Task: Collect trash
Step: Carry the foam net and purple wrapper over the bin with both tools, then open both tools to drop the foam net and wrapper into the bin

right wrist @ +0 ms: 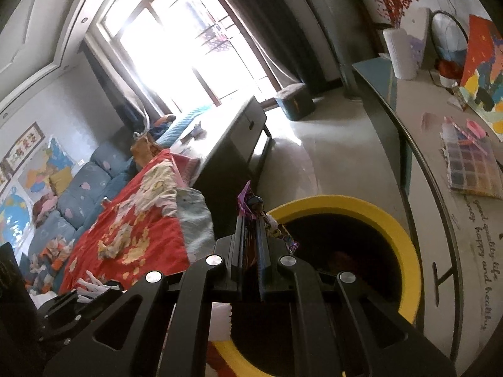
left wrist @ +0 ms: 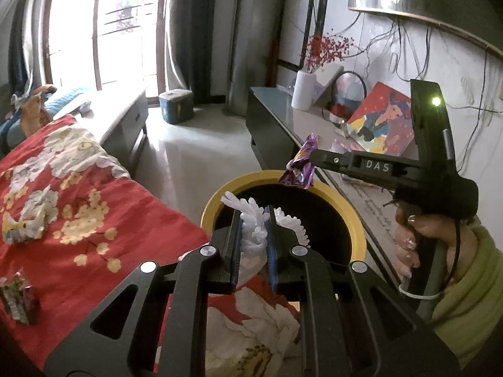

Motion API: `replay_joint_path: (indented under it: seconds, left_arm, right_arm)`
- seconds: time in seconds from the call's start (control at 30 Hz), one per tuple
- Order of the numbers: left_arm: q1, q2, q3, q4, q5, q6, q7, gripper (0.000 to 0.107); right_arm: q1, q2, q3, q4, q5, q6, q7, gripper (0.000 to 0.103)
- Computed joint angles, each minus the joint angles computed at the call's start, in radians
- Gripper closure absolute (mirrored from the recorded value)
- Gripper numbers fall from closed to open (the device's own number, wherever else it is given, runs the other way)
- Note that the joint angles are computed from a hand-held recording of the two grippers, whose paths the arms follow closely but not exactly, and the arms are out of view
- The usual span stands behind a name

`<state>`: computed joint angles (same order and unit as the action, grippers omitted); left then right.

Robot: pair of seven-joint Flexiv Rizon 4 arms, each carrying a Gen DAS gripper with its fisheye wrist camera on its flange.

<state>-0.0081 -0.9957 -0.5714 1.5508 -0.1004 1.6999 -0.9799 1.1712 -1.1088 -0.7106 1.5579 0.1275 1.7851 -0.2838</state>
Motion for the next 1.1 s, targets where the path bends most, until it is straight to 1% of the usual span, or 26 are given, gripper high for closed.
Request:
replay_joint_path:
  seconds: [0.2,0.4,0.6,0.67,0.7,0.73,0.77,0.8,0.83,0.87,0.93,0.97,1.0,1.03,1.1]
  left_arm:
    - [-0.044,-0.021,0.037,-0.048,-0.014,-0.030,0.013,0.097]
    - [-0.082,-0.045,0.062,-0.097,-0.046,-0.085,0.043,0.097]
    - [-0.112,-0.061,0.079,-0.136,-0.087,-0.126,0.070,0.097]
    - [-0.121,-0.065,0.084,-0.148,-0.099,-0.134,0.079,0.095]
    - [-0.126,-0.068,0.088,-0.156,-0.105,-0.142,0.083,0.089]
    - [-0.130,-0.069,0.091,-0.158,-0.111,-0.141,0.085,0.080]
    - [-0.127,-0.070,0.086,-0.157,-0.115,-0.142,0.090,0.075]
    - [-0.124,-0.072,0.079,-0.157,-0.120,-0.145,0.095,0.071]
    - [-0.122,-0.071,0.077,-0.153,-0.122,-0.140,0.099,0.066]
    - [-0.121,-0.070,0.075,-0.149,-0.125,-0.135,0.101,0.063]
    - [-0.116,-0.068,0.070,-0.140,-0.131,-0.128,0.101,0.052]
    - [-0.110,-0.067,0.064,-0.134,-0.133,-0.122,0.100,0.050]
    - [-0.109,-0.066,0.062,-0.131,-0.135,-0.117,0.097,0.043]
    - [-0.105,-0.063,0.060,-0.124,-0.138,-0.107,0.090,0.033]
    - [-0.090,-0.061,0.045,-0.112,-0.136,-0.093,0.083,0.023]
  right_arm:
    - [-0.013,0.000,0.018,0.016,0.010,0.001,0.010,0.096]
    - [-0.038,0.004,0.051,0.019,0.007,0.008,0.008,0.096]
    - [-0.046,0.007,0.063,0.021,0.009,0.015,0.001,0.096]
    - [-0.041,0.006,0.057,0.021,0.013,0.012,0.001,0.096]
    - [-0.043,0.008,0.060,0.019,0.011,0.010,0.000,0.095]
    - [-0.046,0.009,0.064,0.019,0.009,0.010,-0.001,0.095]
    - [-0.048,0.010,0.067,0.020,0.009,0.010,-0.002,0.094]
    - [-0.044,0.010,0.062,0.020,0.011,0.005,0.001,0.087]
    - [-0.043,0.010,0.060,0.019,0.010,0.000,0.004,0.075]
    - [-0.037,0.008,0.054,0.022,0.013,-0.001,0.010,0.070]
    - [-0.027,0.009,0.041,0.027,0.010,-0.014,0.018,0.067]
    - [-0.024,0.009,0.035,0.028,0.006,-0.017,0.023,0.066]
    - [-0.022,0.009,0.030,0.029,0.002,-0.019,0.027,0.062]
    - [-0.016,0.007,0.020,0.031,0.001,-0.024,0.033,0.059]
    - [-0.006,0.006,0.004,0.034,-0.008,-0.031,0.044,0.057]
